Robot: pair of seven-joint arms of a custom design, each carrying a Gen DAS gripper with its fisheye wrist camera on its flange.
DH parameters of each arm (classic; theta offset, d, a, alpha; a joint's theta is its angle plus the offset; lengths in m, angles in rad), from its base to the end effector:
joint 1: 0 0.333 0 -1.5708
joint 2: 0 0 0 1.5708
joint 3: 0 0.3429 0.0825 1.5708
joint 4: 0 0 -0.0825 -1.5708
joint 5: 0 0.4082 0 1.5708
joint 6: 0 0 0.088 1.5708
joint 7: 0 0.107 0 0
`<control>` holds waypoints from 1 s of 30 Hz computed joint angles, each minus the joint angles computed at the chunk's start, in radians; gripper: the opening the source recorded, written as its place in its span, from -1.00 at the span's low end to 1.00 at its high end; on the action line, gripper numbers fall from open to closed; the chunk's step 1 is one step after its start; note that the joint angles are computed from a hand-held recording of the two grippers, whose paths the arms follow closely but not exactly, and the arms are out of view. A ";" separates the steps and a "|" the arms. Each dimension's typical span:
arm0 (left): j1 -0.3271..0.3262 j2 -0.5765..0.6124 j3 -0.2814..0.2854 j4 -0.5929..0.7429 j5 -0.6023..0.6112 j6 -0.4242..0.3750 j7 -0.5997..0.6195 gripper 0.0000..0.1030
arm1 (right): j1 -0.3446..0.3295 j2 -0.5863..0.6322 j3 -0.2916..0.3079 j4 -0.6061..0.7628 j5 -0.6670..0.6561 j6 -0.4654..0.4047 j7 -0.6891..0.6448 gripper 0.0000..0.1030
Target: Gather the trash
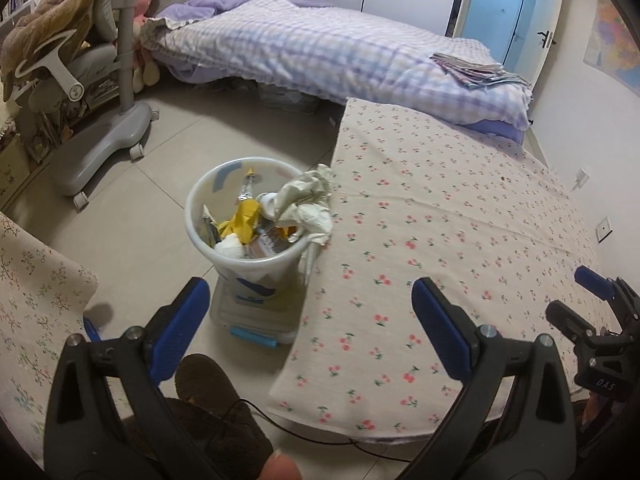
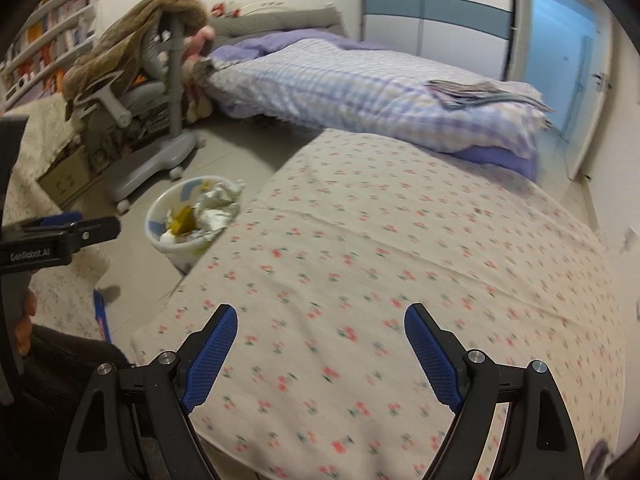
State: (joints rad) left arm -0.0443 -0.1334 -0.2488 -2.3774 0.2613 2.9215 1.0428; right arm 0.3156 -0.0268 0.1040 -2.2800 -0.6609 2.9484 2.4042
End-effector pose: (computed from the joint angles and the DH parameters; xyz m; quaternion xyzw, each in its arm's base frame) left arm 0.5130 -0.1749 0.4612 -0.6626 0.6692 -0.2721 0.1979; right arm 0.5035 0.2692 0.4478 -0.7194 0.5921 -0.2171 0.2911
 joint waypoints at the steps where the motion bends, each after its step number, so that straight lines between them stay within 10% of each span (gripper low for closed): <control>1: 0.005 -0.004 -0.010 -0.006 0.021 0.006 -0.022 0.95 | -0.010 -0.022 -0.002 -0.024 -0.048 0.007 0.062 0.69; 12: 0.084 -0.046 -0.104 -0.063 0.276 0.063 -0.316 0.95 | -0.120 -0.166 0.072 -0.115 -0.608 -0.039 0.658 0.74; 30: 0.149 -0.064 -0.172 -0.077 0.533 0.078 -0.567 0.95 | -0.075 -0.138 0.043 -0.104 -0.709 -0.044 0.787 0.76</control>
State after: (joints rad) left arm 0.1043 -0.1972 -0.4206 -2.4540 0.7941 3.0000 0.4759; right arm 0.2409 -0.1651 0.1474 -2.3840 -1.3700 2.9040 3.1916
